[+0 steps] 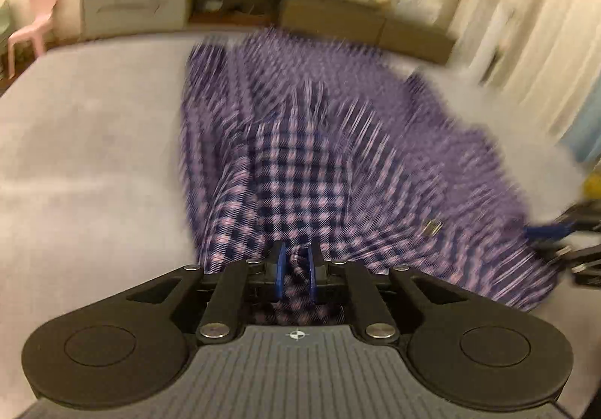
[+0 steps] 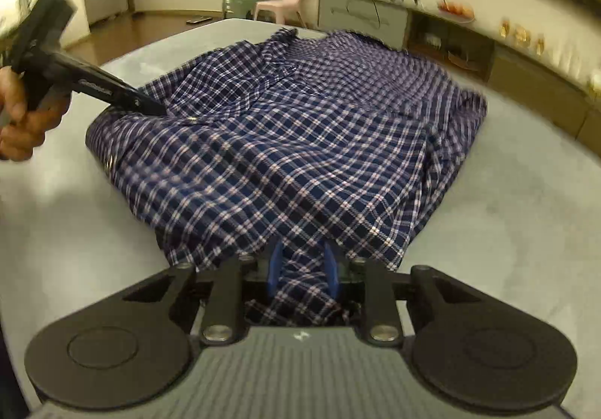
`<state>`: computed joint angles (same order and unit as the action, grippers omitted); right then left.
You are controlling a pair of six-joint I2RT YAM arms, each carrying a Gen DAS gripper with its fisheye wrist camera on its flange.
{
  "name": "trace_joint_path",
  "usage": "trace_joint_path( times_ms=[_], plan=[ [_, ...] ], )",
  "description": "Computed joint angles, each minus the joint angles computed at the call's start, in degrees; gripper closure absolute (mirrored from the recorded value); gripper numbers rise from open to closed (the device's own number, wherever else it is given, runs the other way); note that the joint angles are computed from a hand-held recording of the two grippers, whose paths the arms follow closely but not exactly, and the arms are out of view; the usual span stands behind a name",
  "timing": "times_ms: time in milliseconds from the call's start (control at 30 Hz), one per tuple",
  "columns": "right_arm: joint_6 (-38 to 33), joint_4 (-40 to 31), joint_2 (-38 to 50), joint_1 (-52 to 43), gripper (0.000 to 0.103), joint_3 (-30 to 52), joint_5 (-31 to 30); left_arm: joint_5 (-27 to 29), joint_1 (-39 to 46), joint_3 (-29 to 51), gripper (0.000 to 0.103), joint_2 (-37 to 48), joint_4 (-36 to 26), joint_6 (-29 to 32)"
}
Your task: Fold clothes
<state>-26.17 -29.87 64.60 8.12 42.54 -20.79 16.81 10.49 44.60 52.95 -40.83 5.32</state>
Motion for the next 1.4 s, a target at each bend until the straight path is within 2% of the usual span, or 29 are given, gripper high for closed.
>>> trace_joint_path(
  times_ms=[67, 133, 233, 300, 367, 467, 667, 733, 767, 867, 933, 1033, 1067, 1100, 1167, 1233, 1267, 1333, 1400],
  plan=[
    [1.1, -2.21, -0.18, 0.21, 0.079, 1.53, 0.56, -1.93, -0.96, 0.56, 0.091, -1.05, -0.63, -0.79],
    [0.97, -3.7, -1.15, -0.57, 0.079, 3.06, 0.11, -1.28, -1.33, 0.49, 0.091, -5.21, -0.64, -1.06],
    [0.51, -4.66, -5.88, -4.75, 0.079, 4.07, -9.11, -5.07, -4.27, 0.25, 0.09, -8.95, -1.96, -1.8],
    [0.78, -2.06, -4.98, -4.43, 0.079, 2.54, -8.7, -10.2, -7.03, -0.5, 0.09, -7.5, -2.5, -3.07],
    [-0.58, -0.08, -1.04, -1.38, 0.079, 0.64, -1.97, -15.08, -9.61, -1.8, 0.09, -5.36, -1.86, -4.28],
    [-2.81, -2.06, 2.51, -0.82, 0.079, 2.54, -0.33, -16.93, -11.7, -1.43, 0.09, -6.65, -4.29, -5.63],
    [-9.63, -16.8, 3.28, -3.38, 0.079, 8.95, 0.41, -20.23, -18.33, 1.23, 0.09, -11.64, -11.36, -11.53],
    [-11.93, -20.66, 1.38, -5.59, 0.079, 11.39, -2.25, -19.25, -17.85, 3.55, 0.09, -12.17, -10.71, -11.4],
    [-10.72, -21.19, 0.13, -7.28, 0.078, 13.19, -5.12, -18.61, -17.48, 4.83, 0.09, -12.18, -10.27, -11.25],
    [-1.36, -15.64, 1.81, -10.23, 0.074, 16.43, -11.44, -16.21, -14.65, 10.39, 0.09, -0.93, -7.17, -6.76],
    [5.38, -7.6, 5.84, -7.62, 0.074, 14.78, -7.46, -17.52, -13.86, 10.6, 0.09, 5.19, -3.47, -4.0],
    [5.48, -5.78, 13.34, -4.47, 0.074, 14.01, 2.27, -17.69, -8.69, 8.4, 0.089, 11.58, 2.63, -0.72],
    [5.1, -5.64, 15.47, -3.66, 0.071, 13.86, 5.38, -15.84, -6.85, 8.91, 0.089, 12.54, 2.55, 0.35],
    [4.44, -7.33, 16.23, -3.31, 0.073, 15.04, 5.76, -13.24, -4.88, 9.62, 0.089, 12.55, 1.79, 1.16],
    [5.07, -8.25, 16.27, -2.7, 0.072, 19.18, 5.39, -4.1, 0.79, 10.55, 0.089, 11.46, 1.48, 1.25],
    [5.68, -9.0, 16.67, -2.12, 0.06, 23.53, 5.06, 2.42, 4.18, 12.65, 0.089, 11.88, 0.69, -0.05],
    [6.33, -9.32, 19.47, -0.81, 0.053, 28.27, 5.75, 5.27, 5.29, 13.29, 0.086, 11.99, 1.52, -0.45],
    [7.98, -8.57, 26.21, 3.38, 0.045, 36.88, 9.03, 5.9, 5.57, 14.2, 0.084, 13.99, 1.7, -0.24],
    [10.37, -8.43, 36.53, 8.23, 0.032, 48.68, 13.17, 6.08, 5.68, 15.16, 0.084, 16.14, 1.69, 0.07]
  ],
)
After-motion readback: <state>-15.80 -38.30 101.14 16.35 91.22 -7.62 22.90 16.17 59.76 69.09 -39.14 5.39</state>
